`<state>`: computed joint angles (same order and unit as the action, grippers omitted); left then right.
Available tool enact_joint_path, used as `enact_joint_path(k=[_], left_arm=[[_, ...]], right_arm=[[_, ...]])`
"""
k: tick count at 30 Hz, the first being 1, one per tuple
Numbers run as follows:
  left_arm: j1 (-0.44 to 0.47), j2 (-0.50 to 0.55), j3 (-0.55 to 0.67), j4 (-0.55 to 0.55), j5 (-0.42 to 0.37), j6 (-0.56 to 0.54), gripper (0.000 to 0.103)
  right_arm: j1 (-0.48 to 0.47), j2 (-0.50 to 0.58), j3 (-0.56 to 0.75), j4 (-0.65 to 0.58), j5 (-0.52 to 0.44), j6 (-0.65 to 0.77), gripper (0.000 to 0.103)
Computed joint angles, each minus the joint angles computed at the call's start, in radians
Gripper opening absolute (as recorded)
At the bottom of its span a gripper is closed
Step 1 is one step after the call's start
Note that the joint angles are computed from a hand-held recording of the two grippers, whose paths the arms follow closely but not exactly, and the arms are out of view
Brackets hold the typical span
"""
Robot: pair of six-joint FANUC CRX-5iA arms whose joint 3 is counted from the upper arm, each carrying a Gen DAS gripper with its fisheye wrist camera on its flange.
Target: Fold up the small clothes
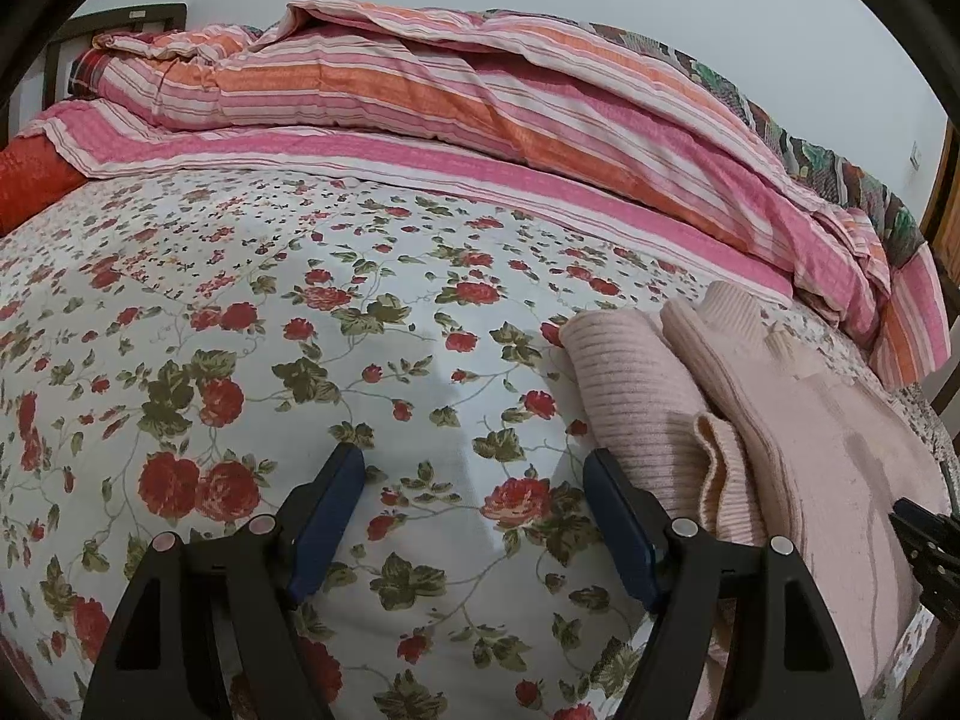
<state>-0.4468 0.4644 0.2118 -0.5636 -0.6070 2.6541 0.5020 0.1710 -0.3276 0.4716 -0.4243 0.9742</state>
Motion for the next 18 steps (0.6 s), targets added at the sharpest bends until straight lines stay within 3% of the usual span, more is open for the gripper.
enact_joint_path(k=[5, 9, 13, 18], left_arm=[[-0.001, 0.001, 0.002, 0.0, 0.0, 0.001, 0.073], [0.0, 0.001, 0.0, -0.002, 0.003, 0.003, 0.073], [-0.002, -0.003, -0.005, -0.008, 0.012, 0.014, 0.073], [0.023, -0.046, -0.087, -0.005, 0.14, 0.061, 0.073]], right_arm=[[0.008, -0.044, -0.088, 0.12, 0.041, -0.102, 0.036], [0.009, -0.061, -0.106, 0.03, 0.038, -0.025, 0.036], [0.002, -0.064, -0.13, 0.053, 0.072, -0.049, 0.036], [-0.003, -0.062, -0.135, 0.039, 0.093, -0.043, 0.038]])
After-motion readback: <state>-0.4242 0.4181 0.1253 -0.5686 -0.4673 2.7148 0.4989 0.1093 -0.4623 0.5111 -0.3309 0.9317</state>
